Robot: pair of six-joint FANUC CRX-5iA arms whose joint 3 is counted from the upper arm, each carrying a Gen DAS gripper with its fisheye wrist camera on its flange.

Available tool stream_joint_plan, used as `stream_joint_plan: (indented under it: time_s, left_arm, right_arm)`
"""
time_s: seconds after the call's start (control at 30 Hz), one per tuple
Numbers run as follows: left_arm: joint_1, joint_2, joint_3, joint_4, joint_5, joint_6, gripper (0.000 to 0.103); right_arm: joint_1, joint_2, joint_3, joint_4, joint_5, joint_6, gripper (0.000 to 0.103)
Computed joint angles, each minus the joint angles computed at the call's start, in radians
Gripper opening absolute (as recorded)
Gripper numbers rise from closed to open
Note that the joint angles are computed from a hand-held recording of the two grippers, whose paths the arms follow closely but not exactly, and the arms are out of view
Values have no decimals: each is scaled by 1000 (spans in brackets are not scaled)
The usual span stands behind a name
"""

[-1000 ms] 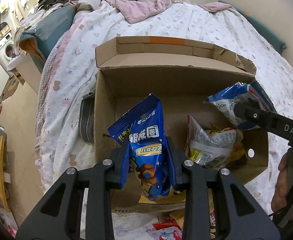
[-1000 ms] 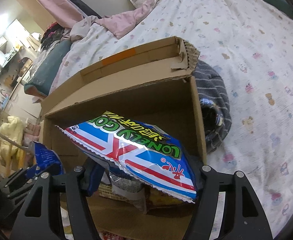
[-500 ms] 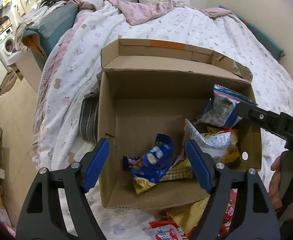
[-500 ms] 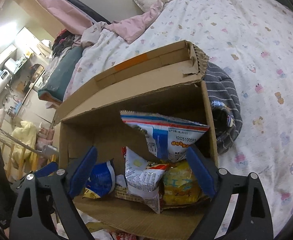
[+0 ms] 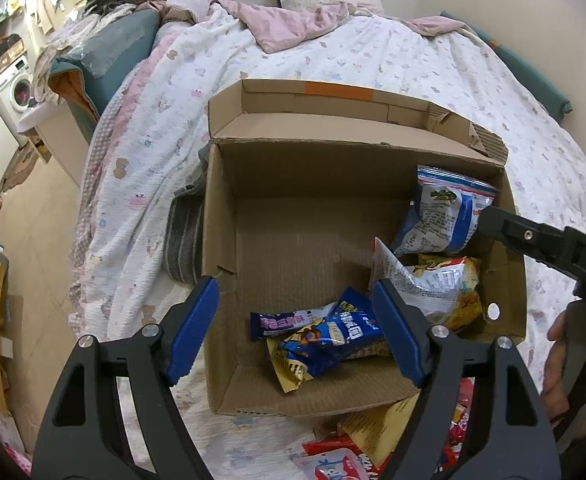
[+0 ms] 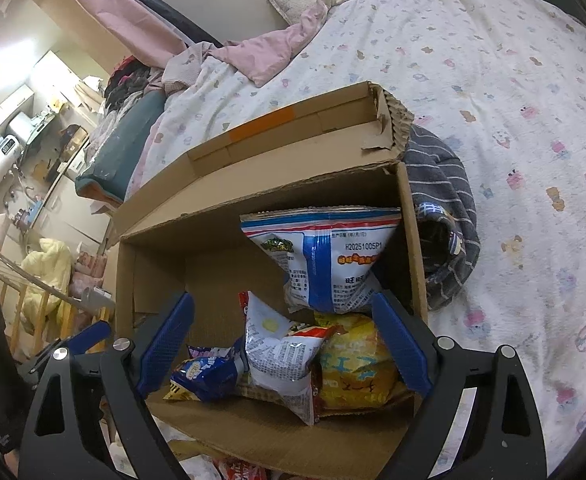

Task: Organize snacks
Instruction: 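Withdraw both open grippers from the box toward the snack pile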

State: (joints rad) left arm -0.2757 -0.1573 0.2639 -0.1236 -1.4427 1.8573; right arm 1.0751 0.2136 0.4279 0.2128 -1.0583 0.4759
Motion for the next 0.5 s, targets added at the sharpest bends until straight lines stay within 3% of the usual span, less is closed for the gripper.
stream_joint_plan:
  time_s: [0.23, 0.5]
  left_arm:
    - [28, -29, -21, 39, -3, 35, 76]
    - [-10, -60, -12, -4, -23, 64, 76]
  right_arm:
    - [7, -57, -74, 26, 31, -70, 93]
    - [47, -110, -124, 67, 10, -128, 93]
